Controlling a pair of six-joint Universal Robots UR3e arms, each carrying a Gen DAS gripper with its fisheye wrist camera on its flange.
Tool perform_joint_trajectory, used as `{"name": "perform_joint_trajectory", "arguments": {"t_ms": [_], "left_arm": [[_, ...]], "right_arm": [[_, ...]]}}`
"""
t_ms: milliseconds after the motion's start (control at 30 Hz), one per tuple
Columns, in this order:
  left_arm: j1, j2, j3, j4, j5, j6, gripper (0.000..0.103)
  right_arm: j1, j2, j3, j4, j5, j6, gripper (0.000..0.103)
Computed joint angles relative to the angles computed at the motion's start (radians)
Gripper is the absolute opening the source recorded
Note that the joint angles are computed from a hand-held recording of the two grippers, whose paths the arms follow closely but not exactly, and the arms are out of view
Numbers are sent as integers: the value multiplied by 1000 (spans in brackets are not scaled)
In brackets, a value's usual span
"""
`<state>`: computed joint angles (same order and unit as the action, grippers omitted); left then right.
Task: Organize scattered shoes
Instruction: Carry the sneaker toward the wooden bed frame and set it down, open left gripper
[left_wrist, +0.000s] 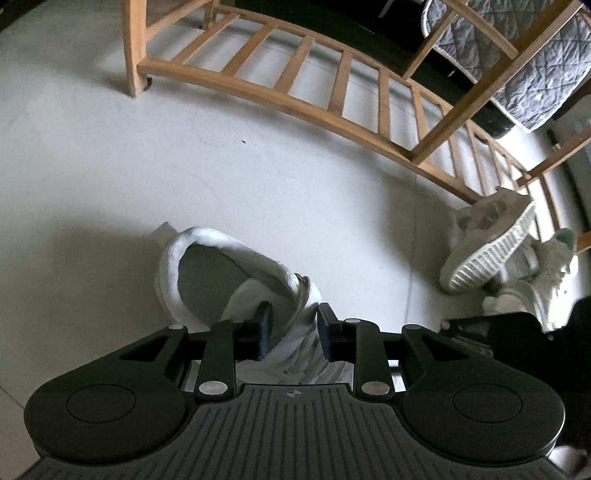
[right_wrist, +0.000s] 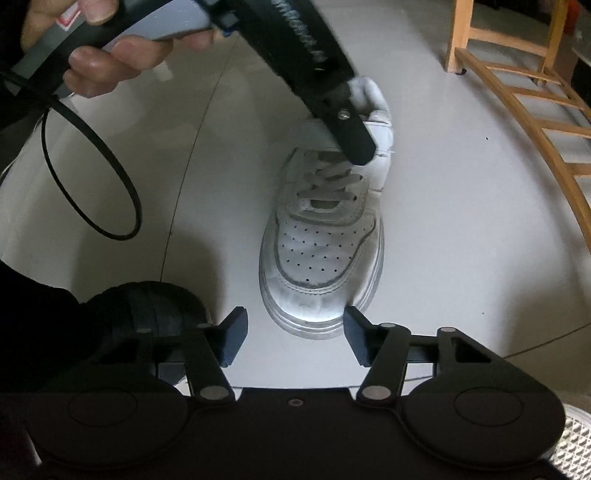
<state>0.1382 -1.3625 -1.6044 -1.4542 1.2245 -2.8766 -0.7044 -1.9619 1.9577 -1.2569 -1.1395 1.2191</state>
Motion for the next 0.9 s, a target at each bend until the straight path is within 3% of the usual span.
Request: {"name": "perform_joint_trajectory", "arguments": {"t_ms": [267, 600, 833, 900], "left_arm": [[-55, -37, 26, 48, 75, -11, 33], [-109, -62, 17, 147, 180, -31, 34], [-103, 5, -32, 213, 222, -86, 42], [-85, 47, -57, 226, 221, -115, 52]], "right_arm": [[25, -15, 18, -15, 14, 29, 57], [97, 13, 39, -87, 77, 189, 56], [187, 80, 29, -148, 134, 319, 56], [205, 99, 23, -160, 147, 346, 56]]}}
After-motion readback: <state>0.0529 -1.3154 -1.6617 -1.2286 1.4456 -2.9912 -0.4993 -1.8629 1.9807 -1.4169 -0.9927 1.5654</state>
